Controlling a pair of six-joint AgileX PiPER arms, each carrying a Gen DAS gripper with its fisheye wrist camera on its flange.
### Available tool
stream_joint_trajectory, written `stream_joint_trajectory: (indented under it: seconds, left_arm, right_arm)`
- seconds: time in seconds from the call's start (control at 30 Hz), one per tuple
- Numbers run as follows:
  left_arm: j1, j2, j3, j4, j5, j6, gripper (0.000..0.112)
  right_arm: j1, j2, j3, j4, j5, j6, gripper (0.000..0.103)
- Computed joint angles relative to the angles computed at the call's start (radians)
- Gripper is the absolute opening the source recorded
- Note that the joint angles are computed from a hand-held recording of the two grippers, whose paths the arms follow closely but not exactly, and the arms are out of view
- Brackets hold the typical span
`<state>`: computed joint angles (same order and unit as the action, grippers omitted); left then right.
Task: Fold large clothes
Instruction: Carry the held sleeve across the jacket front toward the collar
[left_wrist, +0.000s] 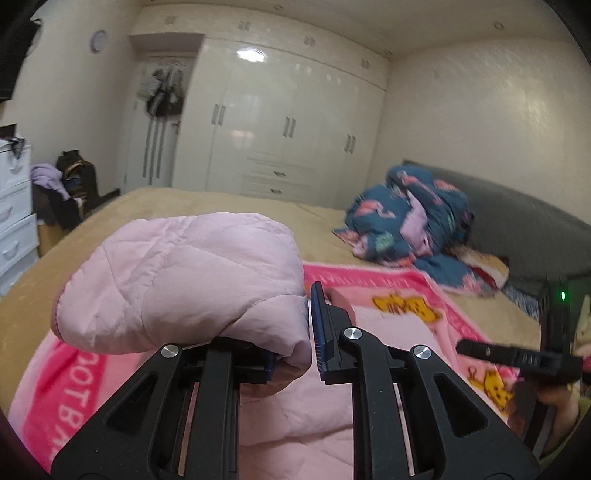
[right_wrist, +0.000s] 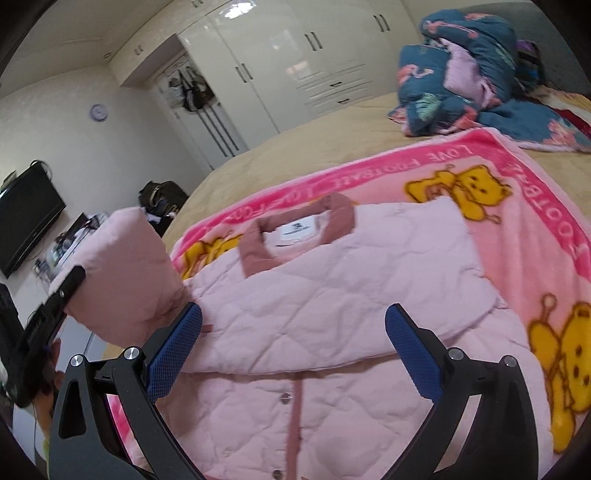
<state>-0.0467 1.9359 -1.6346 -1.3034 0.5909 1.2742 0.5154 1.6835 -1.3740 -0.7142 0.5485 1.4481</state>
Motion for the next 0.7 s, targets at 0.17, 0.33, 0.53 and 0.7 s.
stream_joint_trajectory:
  seconds: [0.17, 0.33, 0.53, 0.7]
  left_arm:
    - [-0.081, 0.022, 0.024, 0.061, -0.021, 0.079, 0.009]
    - [-0.148, 0.075, 0.019, 0.179, -0.023, 0.082, 0.009]
    - [-0.231, 0.142, 0.044, 0.387, -0.045, 0.06, 0.011]
    - [-0.286, 0.139, 0.11, 0.48, -0.136, 0.105, 0.014]
  right_arm:
    - [-0.033, -0.045, 0.083, -0.003, -0.014, 0.041, 0.099]
    - [-0.06, -0.087, 0.154, -0.032, -0.023, 0.105, 0.099]
    - [-0.096, -0.119, 0.208, -0.024, -0.045, 0.123, 0.099]
    - [-0.121, -0.137, 0.244, -0.021, -0.062, 0.143, 0.099]
